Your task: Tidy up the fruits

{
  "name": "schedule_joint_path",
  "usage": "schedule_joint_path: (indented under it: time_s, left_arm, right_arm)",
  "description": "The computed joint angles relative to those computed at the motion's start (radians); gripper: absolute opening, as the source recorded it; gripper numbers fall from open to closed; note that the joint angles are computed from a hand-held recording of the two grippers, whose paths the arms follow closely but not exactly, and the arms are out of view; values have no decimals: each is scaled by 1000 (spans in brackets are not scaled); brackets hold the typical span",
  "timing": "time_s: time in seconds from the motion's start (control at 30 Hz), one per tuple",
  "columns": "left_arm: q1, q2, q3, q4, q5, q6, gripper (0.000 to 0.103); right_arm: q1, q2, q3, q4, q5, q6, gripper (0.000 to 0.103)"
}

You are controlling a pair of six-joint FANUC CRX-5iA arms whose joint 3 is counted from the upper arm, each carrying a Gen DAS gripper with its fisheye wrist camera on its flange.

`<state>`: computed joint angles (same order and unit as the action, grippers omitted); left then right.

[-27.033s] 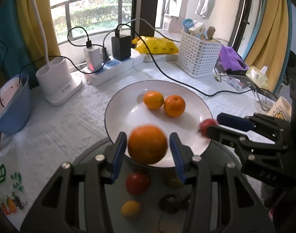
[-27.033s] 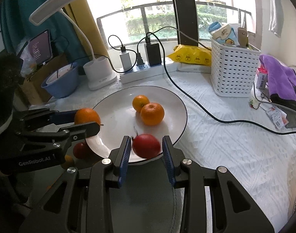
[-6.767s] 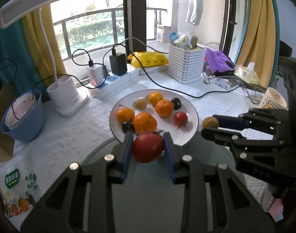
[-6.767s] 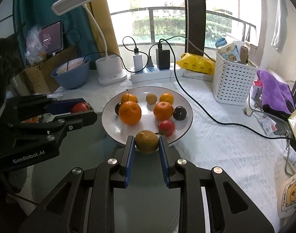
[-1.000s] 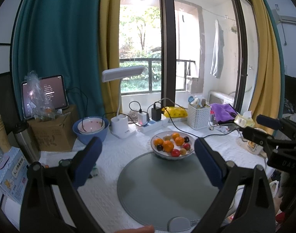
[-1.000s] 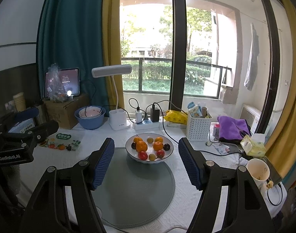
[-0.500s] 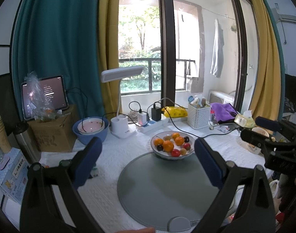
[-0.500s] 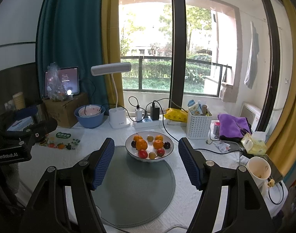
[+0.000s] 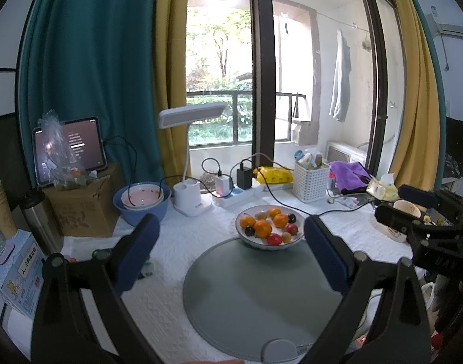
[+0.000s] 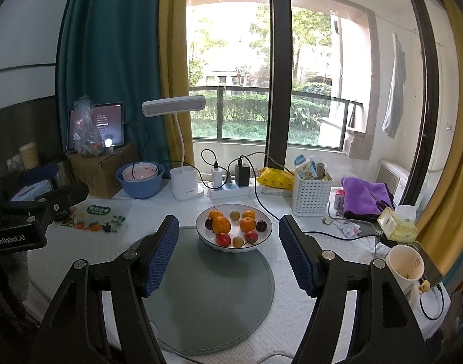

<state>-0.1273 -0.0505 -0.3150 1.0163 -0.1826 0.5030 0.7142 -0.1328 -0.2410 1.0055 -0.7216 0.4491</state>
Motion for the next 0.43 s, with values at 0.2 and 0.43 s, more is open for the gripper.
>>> schedule_joint_path:
  time_s: [0.2,0.43]
  left_arm:
    - [4,2,10,-30,-10,26,97]
    - [24,13,52,-205,-35,182,97]
  right_arm:
    - [-1,1,-1,-3,0,0,72]
    - [-4,0,-5,-7,4,1,72]
